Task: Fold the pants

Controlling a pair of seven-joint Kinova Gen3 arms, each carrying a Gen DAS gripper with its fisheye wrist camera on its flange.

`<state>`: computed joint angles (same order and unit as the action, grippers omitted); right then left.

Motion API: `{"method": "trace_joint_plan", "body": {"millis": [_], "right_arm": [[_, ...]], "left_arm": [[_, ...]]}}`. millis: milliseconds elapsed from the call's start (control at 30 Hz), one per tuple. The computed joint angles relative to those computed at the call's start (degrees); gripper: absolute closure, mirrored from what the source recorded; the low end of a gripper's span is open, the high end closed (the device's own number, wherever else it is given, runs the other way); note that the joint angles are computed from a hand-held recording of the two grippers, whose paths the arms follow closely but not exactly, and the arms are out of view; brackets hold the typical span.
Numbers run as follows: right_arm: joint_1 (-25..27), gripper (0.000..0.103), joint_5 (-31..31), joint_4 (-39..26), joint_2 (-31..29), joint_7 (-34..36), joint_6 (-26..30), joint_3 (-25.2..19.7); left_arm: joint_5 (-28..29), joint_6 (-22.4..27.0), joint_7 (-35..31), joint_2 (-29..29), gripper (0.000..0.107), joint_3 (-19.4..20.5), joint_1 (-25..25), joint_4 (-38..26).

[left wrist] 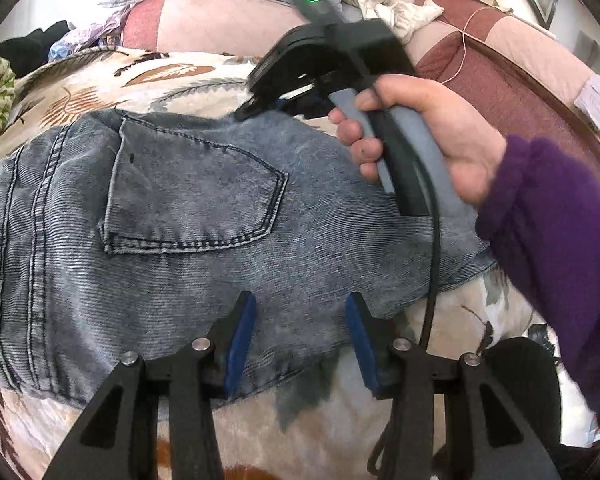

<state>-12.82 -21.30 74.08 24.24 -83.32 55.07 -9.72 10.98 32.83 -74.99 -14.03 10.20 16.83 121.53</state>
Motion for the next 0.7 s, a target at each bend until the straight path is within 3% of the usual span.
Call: {"method": "trace_joint_plan", "body": {"millis": [33,100,133,267,367,433,600,700], "right_arm": [[1.4,0.082,-2.3,1.3,-1.1,0.6,-0.5,-0.1],[2.8,0.048,-6.1,6.3,-5.7,1.8,-3.5,1.6],[4.1,0.045,-7.3,8.9,-8.3,3.5,-4.8,1.8],[11.5,0.043,-14.3,17.6,-18.9,12.5,-3.7,4.1],[14.2,0.039,-17.6,23.5,-26.5,16.2,0.1,11.7],[18.6,0.039,-21.2,27.1,-30.3,19.5,4.6,17.0],[29.5,0.035,-30.6,35.4,-34.7,28.7,15.3,30.3],[32.8,0.034,-34.3,39.0,-33.8,32.9,21.8,37.7]], "left_arm": [[1.3,1.1,-1.1,-0.6,0.06,-1.4,0.5,-0.3],[1.5,3.0,-0.5,-2.4,0.06,-1.9,-0.3,-0.7],[0.3,4.0,1.1,-3.8,0.06,-0.6,-2.1,-1.1],[-5.7,8.5,7.1,-8.2,0.06,2.4,-6.3,-3.2],[-5.9,10.7,8.1,-9.2,0.059,2.4,-6.4,-4.6],[-6.9,12.4,8.9,-8.7,0.058,3.9,-6.5,-6.3],[-8.9,15.4,11.0,-4.1,0.054,8.1,-4.5,-12.0],[-11.4,17.0,14.3,-1.2,0.053,11.4,-2.7,-15.2]]}}
